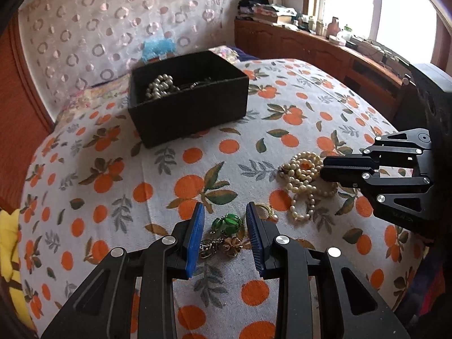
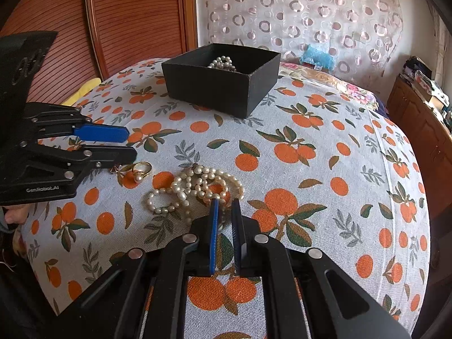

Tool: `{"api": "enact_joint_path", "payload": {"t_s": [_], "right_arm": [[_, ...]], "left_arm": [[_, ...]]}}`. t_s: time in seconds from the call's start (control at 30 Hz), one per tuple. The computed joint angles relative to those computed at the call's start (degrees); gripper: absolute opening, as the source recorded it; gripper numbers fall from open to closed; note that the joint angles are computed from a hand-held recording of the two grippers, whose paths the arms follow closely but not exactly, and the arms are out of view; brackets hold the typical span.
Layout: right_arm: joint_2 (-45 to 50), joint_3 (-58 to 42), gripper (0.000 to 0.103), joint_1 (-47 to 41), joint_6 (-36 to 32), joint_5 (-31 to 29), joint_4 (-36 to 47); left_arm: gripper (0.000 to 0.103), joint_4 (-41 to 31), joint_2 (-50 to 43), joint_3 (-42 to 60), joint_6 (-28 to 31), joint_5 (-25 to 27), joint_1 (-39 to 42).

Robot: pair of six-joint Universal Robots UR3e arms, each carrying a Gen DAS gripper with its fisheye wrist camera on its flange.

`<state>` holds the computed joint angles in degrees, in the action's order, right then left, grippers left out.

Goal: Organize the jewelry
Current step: 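Grasp the cream pearl necklace with the right gripper while the left gripper grasps the green pendant, then carry the pearl necklace into the box with the right gripper while the left gripper carries the green pendant in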

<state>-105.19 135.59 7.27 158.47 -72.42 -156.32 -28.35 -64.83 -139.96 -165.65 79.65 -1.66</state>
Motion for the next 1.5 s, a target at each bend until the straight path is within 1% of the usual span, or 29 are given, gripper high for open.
{"api": "enact_joint_path", "payload": {"t_s": [0.1, 0.17, 0.2, 0.23, 0.3, 0.37, 0.43, 0.57, 0.63, 0.7, 0.87, 0.97, 1.13, 1.4, 1.5], "right_arm": [[0.0, 0.0, 0.01, 0.0, 0.0, 0.1, 0.0], [0.0, 0.0, 0.01, 0.0, 0.0, 0.0, 0.0], [0.1, -0.1, 0.01, 0.1, 0.1, 0.0, 0.0], [0.0, 0.0, 0.01, 0.0, 0.0, 0.0, 0.0], [0.0, 0.0, 0.01, 0.0, 0.0, 0.0, 0.0], [0.1, -0.1, 0.01, 0.1, 0.1, 0.0, -0.1], [0.2, -0.1, 0.01, 0.3, 0.2, -0.2, -0.2], [0.1, -0.1, 0.01, 0.3, 0.0, -0.4, -0.1], [0.3, -0.5, 0.006, 0.3, 0.1, -0.5, 0.1], [0.2, -0.4, 0.006, 0.1, 0.1, -0.2, 0.3], [-2.0, -1.3, 0.005, -1.7, -0.6, 3.2, 2.9], [-4.3, -3.5, 0.005, -2.1, -0.6, 4.8, 5.1], [-6.7, -9.5, 0.005, -1.6, -0.7, 5.4, 9.1], [-5.5, -20.1, 0.005, -1.1, 0.1, 5.5, 12.7], [-4.1, -24.2, 0.005, -0.6, 0.2, 5.1, 13.7]], "left_arm": [[0.029, -0.5, -0.9, 0.2, 0.3, -0.2, 0.6], [0.023, -0.9, -0.3, -0.4, 0.8, -1.5, 1.8], [0.016, -0.3, -0.1, -0.8, 0.9, -1.1, 1.7], [0.016, -0.1, -0.1, -1.0, 1.1, -1.0, 1.8], [0.016, -1.7, 1.4, -1.5, 1.9, -2.8, 3.4], [0.016, -1.7, 3.0, -2.1, 2.0, -3.3, 4.6], [0.016, -3.3, 5.2, -2.4, 2.4, -4.4, 6.4], [0.016, -9.2, 12.7, -1.6, 3.7, -8.2, 11.6], [0.016, -13.3, 16.7, -0.6, 4.7, -10.7, 14.5], [0.016, -16.2, 19.7, 0.5, 5.4, -12.3, 16.7], [0.016, -21.4, 24.2, 3.4, 6.8, -15.4, 20.5], [0.016, -23.1, 25.8, 4.7, 7.0, -16.6, 22.0], [0.016, -22.7, 25.3, 7.2, 6.0, -16.5, 21.6], [0.016, -21.4, 24.0, 9.4, 4.8, -16.0, 20.6], [0.016, -22.2, 24.3, 10.3, 5.1, -16.6, 21.4]]}}
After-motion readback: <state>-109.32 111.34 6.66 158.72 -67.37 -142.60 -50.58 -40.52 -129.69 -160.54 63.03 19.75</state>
